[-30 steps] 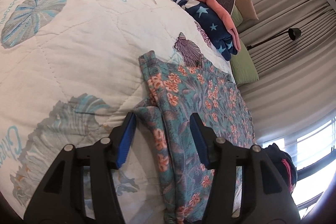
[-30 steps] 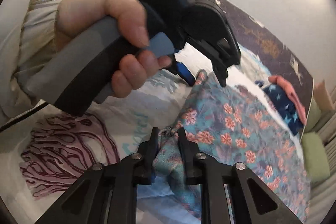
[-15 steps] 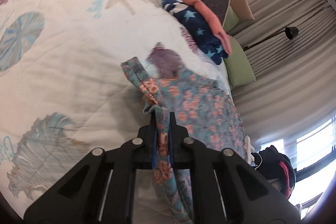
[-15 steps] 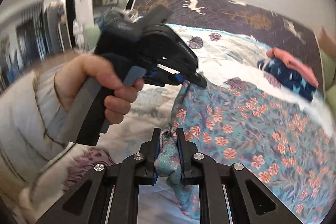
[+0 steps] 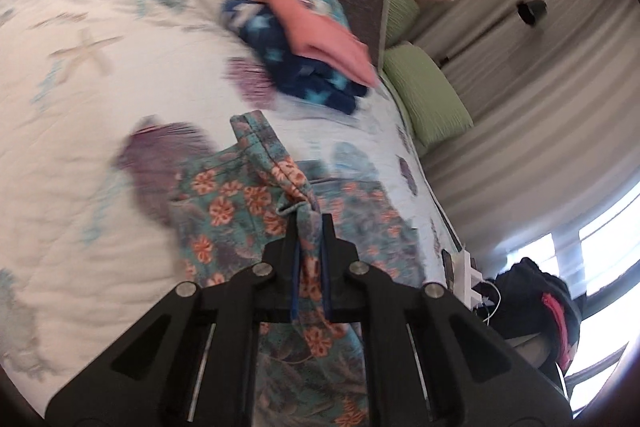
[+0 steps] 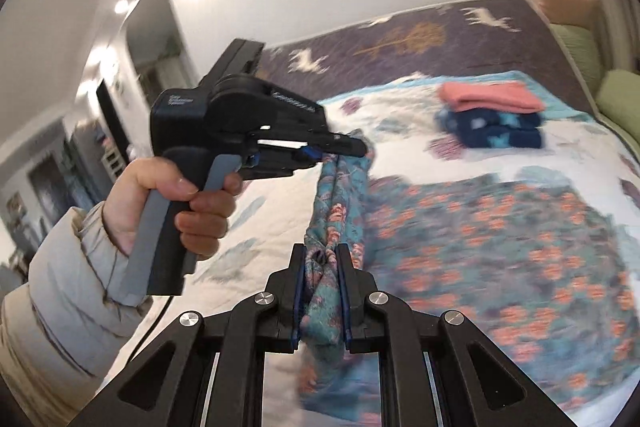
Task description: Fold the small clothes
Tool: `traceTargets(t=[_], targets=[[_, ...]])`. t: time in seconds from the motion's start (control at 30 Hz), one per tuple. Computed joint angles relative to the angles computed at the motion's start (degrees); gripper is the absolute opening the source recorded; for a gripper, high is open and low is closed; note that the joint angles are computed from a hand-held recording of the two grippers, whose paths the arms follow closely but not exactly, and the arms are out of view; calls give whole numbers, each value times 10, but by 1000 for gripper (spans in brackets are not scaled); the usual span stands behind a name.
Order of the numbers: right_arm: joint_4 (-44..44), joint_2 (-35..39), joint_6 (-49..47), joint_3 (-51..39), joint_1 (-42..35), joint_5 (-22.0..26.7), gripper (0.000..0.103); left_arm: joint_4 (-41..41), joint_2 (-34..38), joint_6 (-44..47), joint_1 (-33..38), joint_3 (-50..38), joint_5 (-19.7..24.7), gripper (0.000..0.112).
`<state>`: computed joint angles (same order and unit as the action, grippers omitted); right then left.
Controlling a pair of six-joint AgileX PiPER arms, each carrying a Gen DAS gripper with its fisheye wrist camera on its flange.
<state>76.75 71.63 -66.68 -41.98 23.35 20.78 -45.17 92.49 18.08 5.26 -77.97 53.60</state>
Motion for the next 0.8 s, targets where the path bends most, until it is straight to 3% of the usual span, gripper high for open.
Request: traceTargets(t=[0.13, 0.23, 0.3, 0.47, 0.57, 0.73, 0.8], targets=[[48, -12, -71, 26, -181, 121, 13, 58, 67, -79, -114, -92, -28, 8], [51, -1, -98, 42, -300, 186, 13, 98, 136, -123, -189, -173, -32, 7], [53, 18, -116, 47, -358, 203, 8, 110, 187, -140, -227, -228, -24, 4], [27, 97, -124, 36, -478, 253, 8, 181, 264, -186, -291, -326, 11, 4], [-1, 149, -123, 19, -534, 330, 11, 222, 228, -200, -302, -282, -8, 5], [-35, 203, -127, -21, -563, 422, 14, 291, 60, -218, -308, -71, -100, 43], [-41, 219, -122, -44, -553, 438, 19, 339, -21, -244, -324, 30, -142, 45]])
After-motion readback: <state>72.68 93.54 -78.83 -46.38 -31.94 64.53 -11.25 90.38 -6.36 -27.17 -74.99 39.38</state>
